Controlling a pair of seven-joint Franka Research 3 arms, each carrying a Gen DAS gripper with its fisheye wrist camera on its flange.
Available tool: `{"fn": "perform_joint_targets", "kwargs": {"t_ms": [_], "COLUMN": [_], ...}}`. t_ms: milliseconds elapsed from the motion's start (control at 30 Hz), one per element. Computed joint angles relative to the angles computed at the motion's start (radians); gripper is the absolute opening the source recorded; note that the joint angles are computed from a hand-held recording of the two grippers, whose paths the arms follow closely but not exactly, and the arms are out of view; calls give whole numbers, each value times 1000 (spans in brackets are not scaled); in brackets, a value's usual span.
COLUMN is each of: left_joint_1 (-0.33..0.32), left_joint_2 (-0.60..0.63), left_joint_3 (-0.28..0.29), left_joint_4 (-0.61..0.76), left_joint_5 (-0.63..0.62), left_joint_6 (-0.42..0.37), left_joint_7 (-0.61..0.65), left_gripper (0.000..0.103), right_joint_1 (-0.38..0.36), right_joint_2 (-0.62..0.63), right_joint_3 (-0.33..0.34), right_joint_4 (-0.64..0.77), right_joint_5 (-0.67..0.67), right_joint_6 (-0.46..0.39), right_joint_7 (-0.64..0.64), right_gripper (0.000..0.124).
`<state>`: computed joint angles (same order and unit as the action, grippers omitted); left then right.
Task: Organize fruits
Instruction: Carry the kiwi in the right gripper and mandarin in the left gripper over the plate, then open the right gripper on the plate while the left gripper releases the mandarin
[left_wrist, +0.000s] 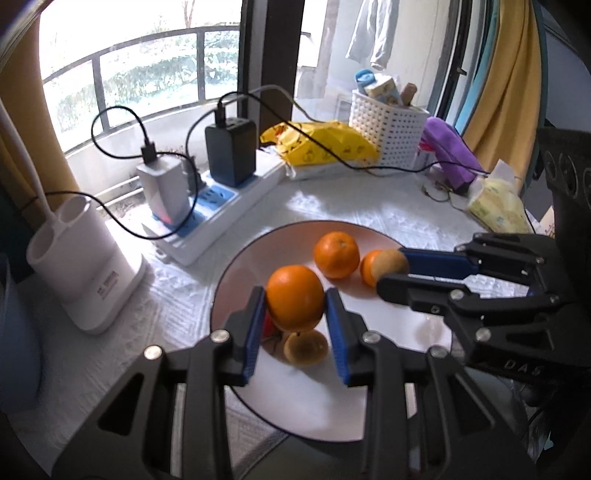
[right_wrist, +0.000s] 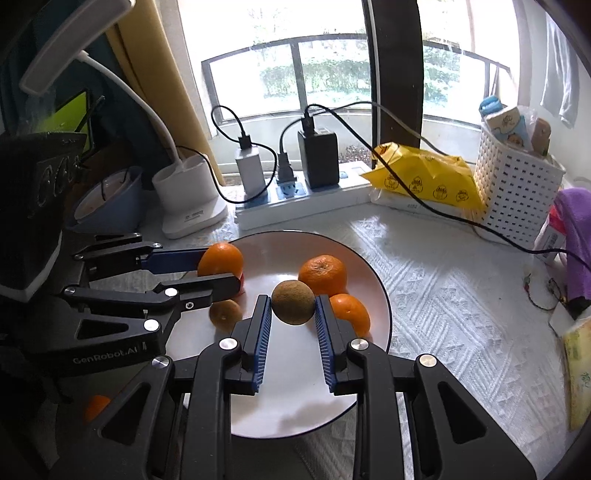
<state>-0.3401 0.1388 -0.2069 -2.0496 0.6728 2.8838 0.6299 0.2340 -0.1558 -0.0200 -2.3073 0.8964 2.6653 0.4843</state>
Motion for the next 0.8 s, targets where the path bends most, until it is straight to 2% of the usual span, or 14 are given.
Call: {"fn": "perform_joint_targets", "kwargs": {"t_ms": [433, 800], "left_joint_1": [-14, -9], "left_joint_2": [66, -19], "left_joint_3": [12, 27], "left_joint_4": [71, -1], "left_joint_5": [-37, 62], "left_joint_6": [-31, -16], "left_joint_7": [45, -91], "left_gripper": [34, 35], "right_joint_1": [-12, -6], "right_joint_2": [38, 52], "right_joint_3": [7, 20], "right_joint_4": [19, 14], "right_joint_5": [5, -17], "right_joint_6": [-27, -37], "right_joint_7": [0, 20], "right_gripper": [26, 26]}}
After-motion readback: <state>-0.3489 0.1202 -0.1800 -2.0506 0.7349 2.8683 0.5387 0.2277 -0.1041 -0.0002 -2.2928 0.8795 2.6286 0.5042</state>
